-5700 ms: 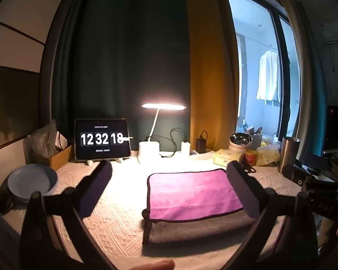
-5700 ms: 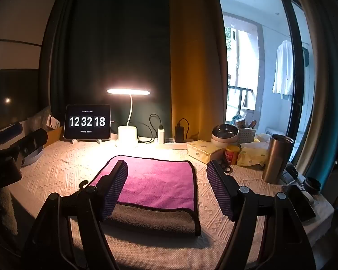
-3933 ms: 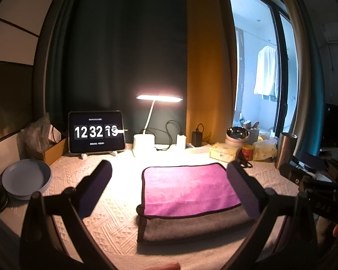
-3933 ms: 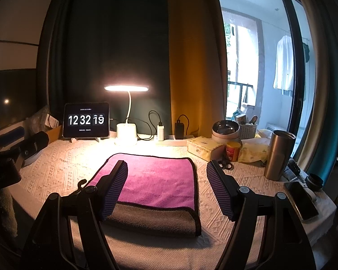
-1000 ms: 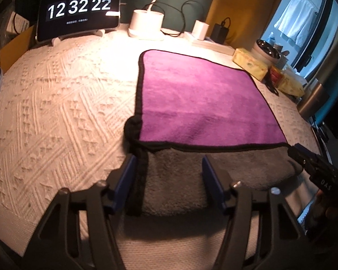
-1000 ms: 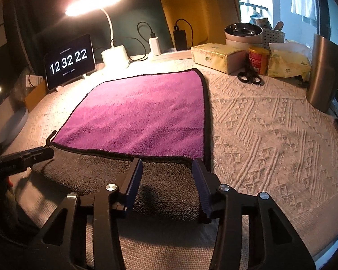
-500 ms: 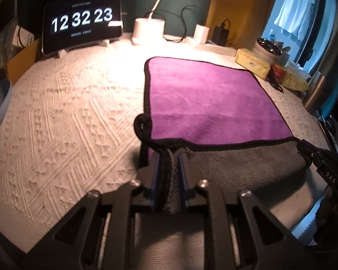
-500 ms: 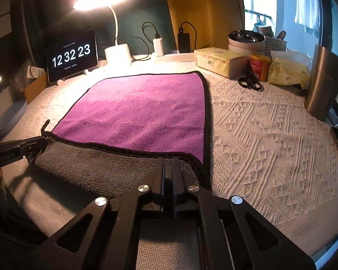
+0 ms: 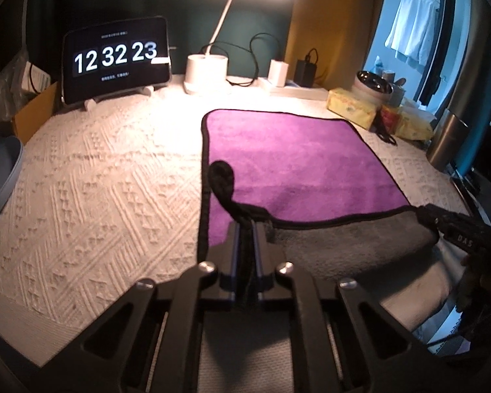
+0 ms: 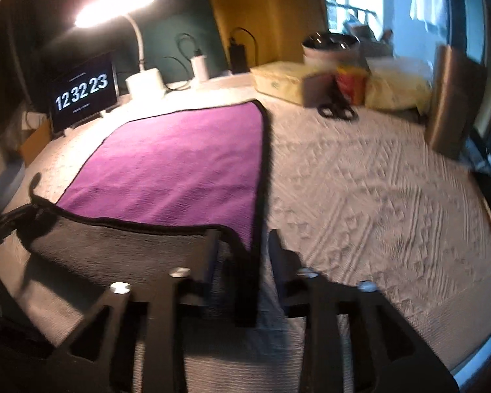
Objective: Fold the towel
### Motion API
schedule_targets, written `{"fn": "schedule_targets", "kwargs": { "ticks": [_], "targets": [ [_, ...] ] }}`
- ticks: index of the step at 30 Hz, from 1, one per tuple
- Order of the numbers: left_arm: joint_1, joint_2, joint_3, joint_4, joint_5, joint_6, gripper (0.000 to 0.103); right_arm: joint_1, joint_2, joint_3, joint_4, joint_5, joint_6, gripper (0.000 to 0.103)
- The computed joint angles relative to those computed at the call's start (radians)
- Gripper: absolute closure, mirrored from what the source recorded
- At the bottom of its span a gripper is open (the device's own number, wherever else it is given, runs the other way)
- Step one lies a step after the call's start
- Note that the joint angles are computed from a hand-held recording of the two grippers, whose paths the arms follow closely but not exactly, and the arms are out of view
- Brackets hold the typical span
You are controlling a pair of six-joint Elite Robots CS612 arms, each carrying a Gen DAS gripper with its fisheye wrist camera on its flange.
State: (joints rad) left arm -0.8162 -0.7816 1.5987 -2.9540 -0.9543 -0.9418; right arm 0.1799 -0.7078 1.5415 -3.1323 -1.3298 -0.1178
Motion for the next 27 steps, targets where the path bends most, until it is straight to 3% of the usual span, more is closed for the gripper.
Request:
{"fn": "schedule_targets", "kwargs": {
  "ticks": [6,10,11,13,27],
  "targets": [
    [-0.003,0.000,-0.001,-0.004,-0.004,0.000,0.096,-0.006,-0.002,0.007,0.021,0.045,-0.043,0.068],
    [-0.006,-0.001,0.002,-0.012,-0.001,0.008,0.096,0.001,-0.003,0.012,0.033,0.050,-0.081,0.080],
    [-0.006,-0.002,0.003,-0.016,-0.001,0.011,0.096,0.002,-0.003,0.014,0.027,0.046,-0.085,0.089],
    [-0.008,-0.002,0.004,-0.020,0.001,0.015,0.096,0.003,-0.003,0.018,0.012,0.047,-0.086,0.097],
    [-0.012,-0.006,0.002,-0.058,0.047,0.083,0.096,0.009,-0.020,0.045,-0.174,0.046,-0.099,0.098]
  ]
}}
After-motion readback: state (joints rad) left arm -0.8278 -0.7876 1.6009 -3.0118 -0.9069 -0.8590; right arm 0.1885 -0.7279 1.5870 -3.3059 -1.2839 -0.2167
